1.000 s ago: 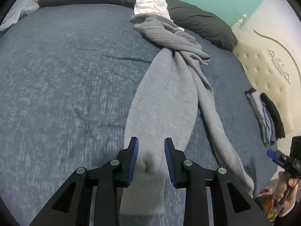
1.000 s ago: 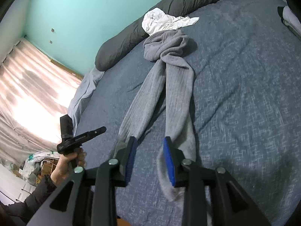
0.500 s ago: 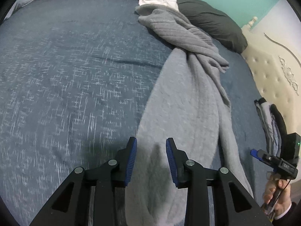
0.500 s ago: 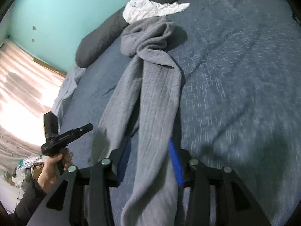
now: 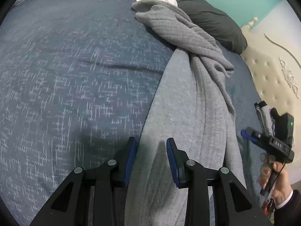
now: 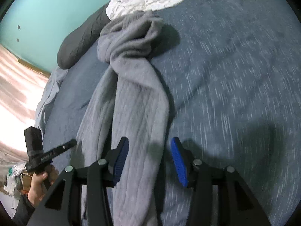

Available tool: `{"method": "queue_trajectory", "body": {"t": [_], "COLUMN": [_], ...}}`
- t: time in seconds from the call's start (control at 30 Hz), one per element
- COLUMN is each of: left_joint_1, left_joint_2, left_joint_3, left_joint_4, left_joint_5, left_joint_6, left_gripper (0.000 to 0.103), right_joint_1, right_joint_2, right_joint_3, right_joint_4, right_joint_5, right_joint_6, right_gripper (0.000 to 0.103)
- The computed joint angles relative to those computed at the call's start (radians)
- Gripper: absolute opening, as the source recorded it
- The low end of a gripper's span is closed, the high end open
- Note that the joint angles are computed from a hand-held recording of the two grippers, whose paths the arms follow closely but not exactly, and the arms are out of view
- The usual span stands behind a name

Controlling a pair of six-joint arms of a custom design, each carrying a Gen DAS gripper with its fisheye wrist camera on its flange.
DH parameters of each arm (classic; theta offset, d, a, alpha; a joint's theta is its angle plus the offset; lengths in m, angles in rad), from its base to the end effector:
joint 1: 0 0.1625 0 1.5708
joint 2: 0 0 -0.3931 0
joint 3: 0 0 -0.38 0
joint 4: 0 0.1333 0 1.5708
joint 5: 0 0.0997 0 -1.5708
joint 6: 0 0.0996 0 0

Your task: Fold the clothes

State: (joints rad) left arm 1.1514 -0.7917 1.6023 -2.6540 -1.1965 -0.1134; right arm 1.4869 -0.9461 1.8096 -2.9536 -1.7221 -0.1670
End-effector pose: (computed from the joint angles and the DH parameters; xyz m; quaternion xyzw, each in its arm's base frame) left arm -0.1134 -0.6710 0.1044 0.1234 0.9659 -0.1773 0.1427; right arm 0.0666 -0.6200 0.1565 0.0206 -0.9637 0.2449 0.1045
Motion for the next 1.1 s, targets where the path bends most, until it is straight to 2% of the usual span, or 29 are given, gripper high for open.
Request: {"method": "queue_trajectory", "body": {"t": [0.27,0.4,0.47,0.53,0.63,0.77,0.83,0.9,0.97,1.0,1.1], "left_joint_1": [-0.004,-0.004,-0.003,-0.001,0.003,0.01,0.013,0.015,0.014,0.013,0.007], "left_joint_2": [0.041,0.052,0.058,0.056,0.05,0.044,0.041,0.037,0.028,0.023,0.004], "left_joint_3": [-0.091,-0.135,-0.152,-0.157,-0.156,-0.148,-0.141,-0.132,-0.115,-0.106,-0.076], "left_joint_4": [0.007,0.011,0.008,0.001,-0.01,-0.02,-0.024,-0.029,-0.04,-0.046,-0.064], "left_joint_5": [-0.015,-0.021,-0.025,-0.031,-0.041,-0.062,-0.074,-0.084,-0.091,-0.094,-0.091], "left_joint_6": [0.015,0.02,0.024,0.023,0.026,0.025,0.02,0.016,0.012,0.011,0.004], "left_gripper": [0.037,0.042,0.043,0.044,0.044,0.046,0.046,0.046,0.046,0.046,0.047], "right_joint_1": [0.041,0.054,0.059,0.056,0.051,0.06,0.054,0.04,0.036,0.038,0.056], "right_joint_2": [0.107,0.182,0.214,0.243,0.285,0.348,0.362,0.363,0.361,0.362,0.34], "right_joint_3": [-0.201,-0.329,-0.391,-0.445,-0.534,-0.645,-0.667,-0.667,-0.652,-0.646,-0.6], "right_joint_4": [0.045,0.054,0.062,0.058,0.09,0.154,0.156,0.145,0.11,0.093,0.055], "right_joint_5": [-0.025,-0.032,-0.048,-0.05,-0.076,-0.146,-0.129,-0.071,-0.029,-0.024,-0.005], "right_joint_6": [-0.083,-0.073,-0.059,-0.02,0.026,0.014,0.023,0.027,-0.004,-0.028,-0.097], "right_gripper": [0.059,0.06,0.067,0.07,0.07,0.07,0.069,0.05,0.015,0.009,0.006]}}
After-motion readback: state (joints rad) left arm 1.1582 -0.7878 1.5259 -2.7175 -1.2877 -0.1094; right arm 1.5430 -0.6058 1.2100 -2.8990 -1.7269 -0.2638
